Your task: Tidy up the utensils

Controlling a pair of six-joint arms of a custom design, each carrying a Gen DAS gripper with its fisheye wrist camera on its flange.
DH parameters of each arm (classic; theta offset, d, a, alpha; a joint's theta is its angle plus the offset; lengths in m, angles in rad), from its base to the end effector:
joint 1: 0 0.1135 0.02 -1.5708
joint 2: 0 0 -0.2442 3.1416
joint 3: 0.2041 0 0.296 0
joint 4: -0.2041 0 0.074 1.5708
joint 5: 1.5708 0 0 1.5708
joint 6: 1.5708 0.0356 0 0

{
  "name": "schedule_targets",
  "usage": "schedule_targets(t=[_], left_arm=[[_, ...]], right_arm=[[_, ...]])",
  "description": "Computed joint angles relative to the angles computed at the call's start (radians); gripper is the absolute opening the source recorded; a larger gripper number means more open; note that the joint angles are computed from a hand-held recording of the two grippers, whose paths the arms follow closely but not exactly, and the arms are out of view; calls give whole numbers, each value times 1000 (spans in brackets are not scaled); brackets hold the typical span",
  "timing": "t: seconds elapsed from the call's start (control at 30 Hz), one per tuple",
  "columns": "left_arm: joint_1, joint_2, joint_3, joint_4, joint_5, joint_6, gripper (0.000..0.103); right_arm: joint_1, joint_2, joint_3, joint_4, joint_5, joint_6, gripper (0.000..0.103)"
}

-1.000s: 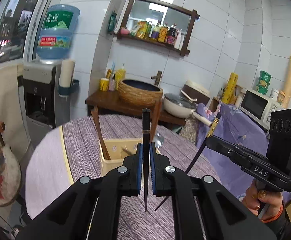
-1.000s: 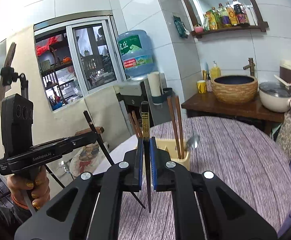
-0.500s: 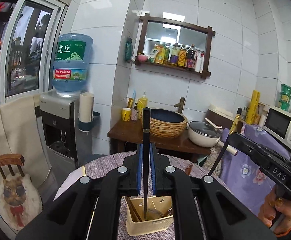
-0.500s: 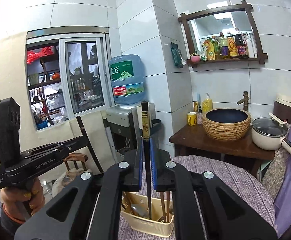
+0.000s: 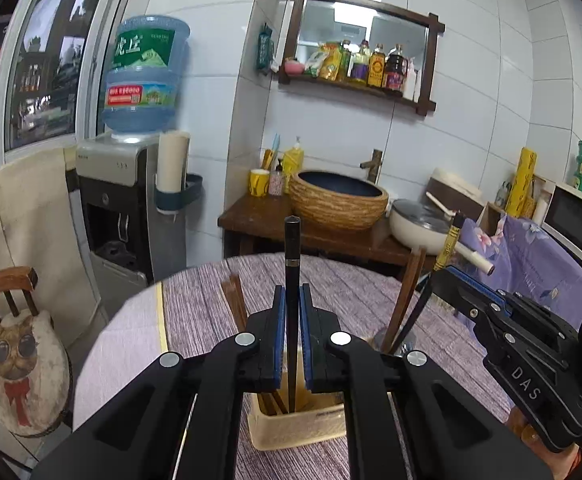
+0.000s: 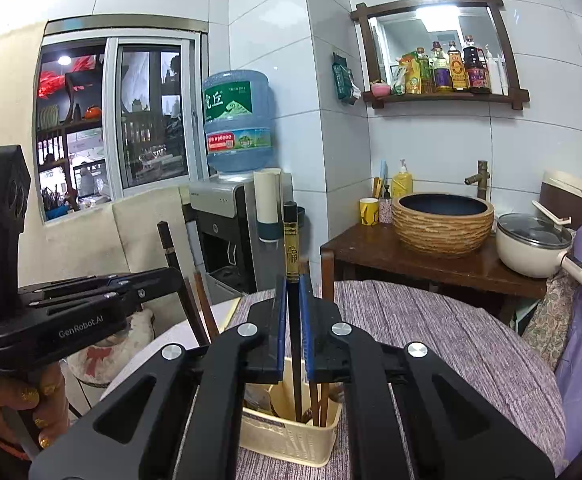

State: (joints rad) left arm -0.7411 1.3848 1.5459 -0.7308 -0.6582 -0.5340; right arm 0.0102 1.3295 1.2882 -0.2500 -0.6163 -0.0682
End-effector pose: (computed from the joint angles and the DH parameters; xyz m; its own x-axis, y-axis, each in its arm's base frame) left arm 0.2636 -0.2117 0.4041 -0.4209 -0.1606 -0.8928 -0.0699 0.9870 -0.1446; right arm 0.3522 0.0242 0.3690 -0.2482 -0.0581 -0.9670 -0.5802 0.8083 0.1003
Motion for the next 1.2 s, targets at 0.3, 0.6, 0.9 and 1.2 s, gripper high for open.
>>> schedule_targets(t=[0.3, 0.6, 0.9, 1.2], left_arm=[[11, 3, -86, 3, 43, -67, 8], [-22, -1, -105, 25, 8, -51, 8], [-125, -95, -203, 33, -106, -71, 64], [-316, -285, -442, -41, -311, -229, 98]], right_arm=[[-7, 25, -65, 16, 8, -2, 8], [-22, 3, -116, 68, -7, 13, 9], [-88, -158, -261, 125, -28, 5, 71], [-224, -313, -438, 35, -83, -76, 97]])
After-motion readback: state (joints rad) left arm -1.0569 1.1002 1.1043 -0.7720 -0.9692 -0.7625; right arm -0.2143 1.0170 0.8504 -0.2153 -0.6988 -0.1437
